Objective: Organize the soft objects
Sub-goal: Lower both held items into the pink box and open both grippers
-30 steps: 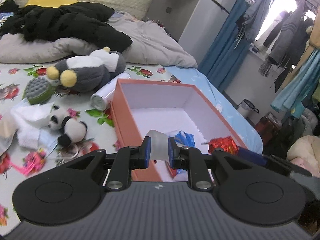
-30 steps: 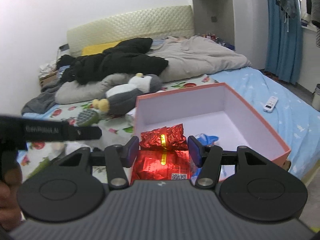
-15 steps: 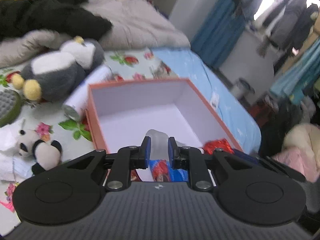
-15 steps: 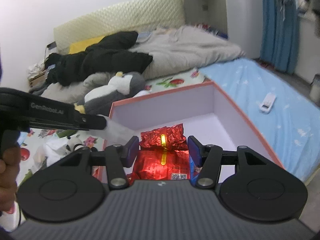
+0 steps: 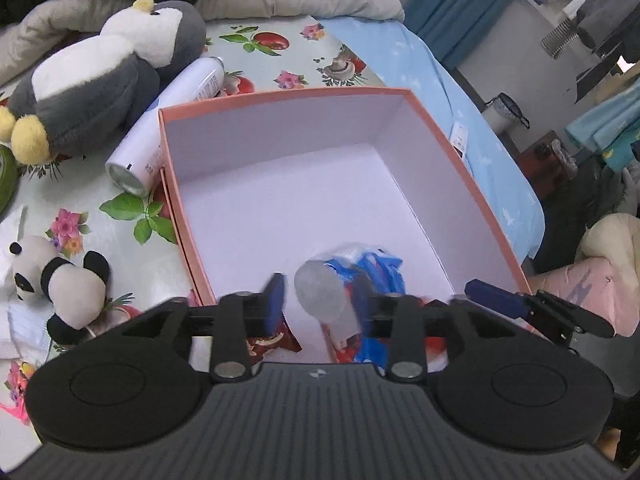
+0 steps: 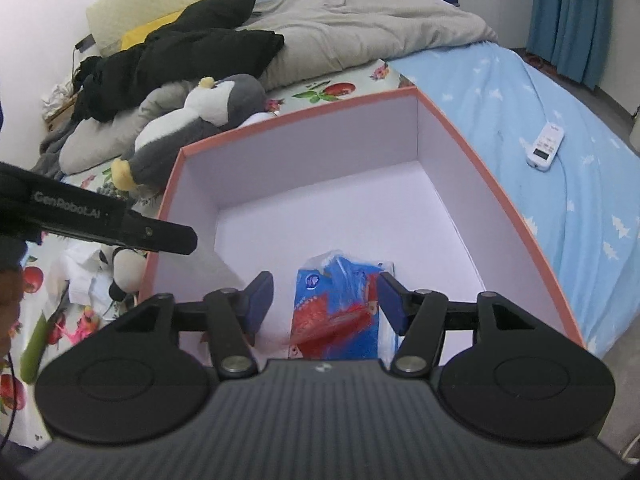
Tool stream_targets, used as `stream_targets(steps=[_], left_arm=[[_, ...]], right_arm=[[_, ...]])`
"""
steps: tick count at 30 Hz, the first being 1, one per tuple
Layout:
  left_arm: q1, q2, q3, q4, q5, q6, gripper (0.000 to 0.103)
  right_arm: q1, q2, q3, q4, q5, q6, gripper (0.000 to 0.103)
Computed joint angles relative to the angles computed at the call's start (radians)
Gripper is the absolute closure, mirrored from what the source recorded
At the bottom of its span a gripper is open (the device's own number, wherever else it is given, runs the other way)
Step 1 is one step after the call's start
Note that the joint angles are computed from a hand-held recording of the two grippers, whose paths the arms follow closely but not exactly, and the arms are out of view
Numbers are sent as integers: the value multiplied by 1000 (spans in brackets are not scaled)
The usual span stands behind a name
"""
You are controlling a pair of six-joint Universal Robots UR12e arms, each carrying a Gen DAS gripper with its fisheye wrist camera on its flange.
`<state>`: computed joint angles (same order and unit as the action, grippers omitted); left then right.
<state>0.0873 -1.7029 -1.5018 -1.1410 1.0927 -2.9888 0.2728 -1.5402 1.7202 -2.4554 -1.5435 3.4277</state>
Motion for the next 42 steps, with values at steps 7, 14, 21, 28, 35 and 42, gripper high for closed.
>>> stream_targets(steps=[7, 14, 21, 28, 35, 42], left_arm=[[9, 23, -39, 69, -20, -10, 57], [23, 94, -122, 216, -28, 7, 57], [50, 185, -222, 356, -48, 45, 57], [119, 274, -315, 432, -95, 25, 57], [205, 363, -398, 413, -133, 15, 57], [295, 433, -468, 376, -162, 5, 57]], right_arm=[[-1, -10, 21, -29, 12, 2, 42], [16, -36, 53, -128, -7, 2, 42], [53, -65, 89, -227, -37, 8, 42], [92, -84, 118, -293, -43, 19, 42], [143, -87, 126, -315, -57, 42, 42], [186, -69, 114, -320, -47, 41, 42]])
